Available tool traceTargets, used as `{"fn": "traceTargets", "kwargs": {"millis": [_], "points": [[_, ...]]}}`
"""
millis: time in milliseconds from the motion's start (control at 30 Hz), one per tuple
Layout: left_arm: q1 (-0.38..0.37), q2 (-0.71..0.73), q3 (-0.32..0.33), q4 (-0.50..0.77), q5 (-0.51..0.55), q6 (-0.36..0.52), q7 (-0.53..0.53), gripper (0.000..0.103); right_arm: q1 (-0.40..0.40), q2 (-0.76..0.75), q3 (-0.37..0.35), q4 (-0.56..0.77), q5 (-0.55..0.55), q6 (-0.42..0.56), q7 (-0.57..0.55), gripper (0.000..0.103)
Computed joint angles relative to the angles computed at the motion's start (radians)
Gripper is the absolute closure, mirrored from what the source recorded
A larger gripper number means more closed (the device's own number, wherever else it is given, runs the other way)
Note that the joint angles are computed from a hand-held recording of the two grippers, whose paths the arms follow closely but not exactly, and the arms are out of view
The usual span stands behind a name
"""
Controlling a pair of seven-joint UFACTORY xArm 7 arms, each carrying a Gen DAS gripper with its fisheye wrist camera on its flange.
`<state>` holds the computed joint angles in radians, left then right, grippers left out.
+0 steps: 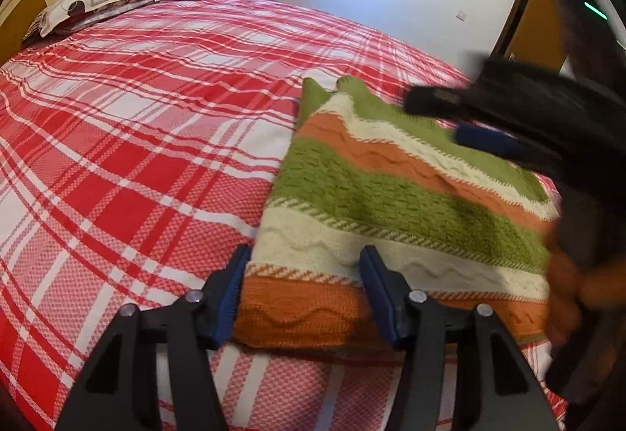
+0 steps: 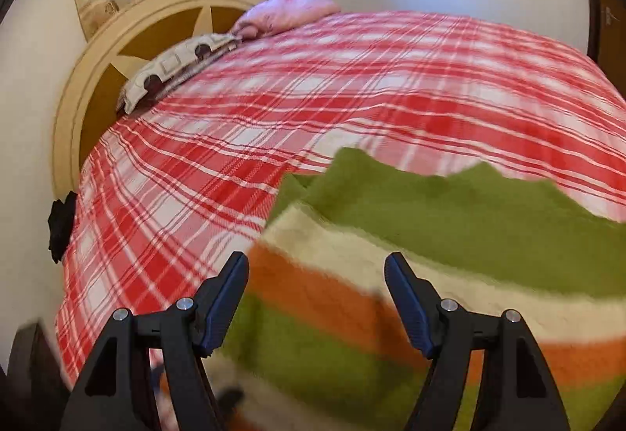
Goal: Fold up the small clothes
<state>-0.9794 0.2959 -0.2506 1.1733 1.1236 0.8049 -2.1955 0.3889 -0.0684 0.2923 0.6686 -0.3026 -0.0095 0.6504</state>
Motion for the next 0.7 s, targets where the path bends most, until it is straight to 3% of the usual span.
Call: {"fn": "traceTargets", "kwargs": {"millis": [33,100,233,333,500,567,633,700], "points": [[0.0,0.001,0.001,-0.001,0.004,-0.002,-0.003,0.039,-0.028,0.046,0.022,0.05,-0.101,0.025,0.076,0.03],[0.001,0.001,0.006,-0.009,0.034,-0.024,-0.019,0.03,0.002,0.125,-0.001,0.137,-0.223,0.079,0.155,0.03],[-0.007,0.015,0.004,0.009,0.041,-0.005,-0.001,0.025,0.049,0.222,-0.014,0.249,-0.172,0.161,0.045,0.03],[-0.007,0.009,0.012,-0.01,0.091,-0.035,-0.052,0.018,0.115,0.262,-0.07,0.321,-0.207,0.247,0.048,0.03],[-0.012,0.031,0.007,0.015,0.087,-0.007,-0.026,0.02,0.239,0.311,-0.15,0.419,-0.336,0.436,0.068,0.031],[-0.019,0.033,0.005,0.022,0.072,0.012,-0.014,0.029,0.258,0.301,-0.156,0.421,-0.382,0.473,0.08,0.04],[-0.027,0.038,0.003,0.034,0.046,0.041,0.0,0.043,0.25,0.283,-0.154,0.41,-0.387,0.487,0.088,0.066],[-0.03,0.034,0.004,0.032,0.035,0.048,-0.002,0.05,0.204,0.249,-0.132,0.371,-0.302,0.441,0.025,0.079]]}}
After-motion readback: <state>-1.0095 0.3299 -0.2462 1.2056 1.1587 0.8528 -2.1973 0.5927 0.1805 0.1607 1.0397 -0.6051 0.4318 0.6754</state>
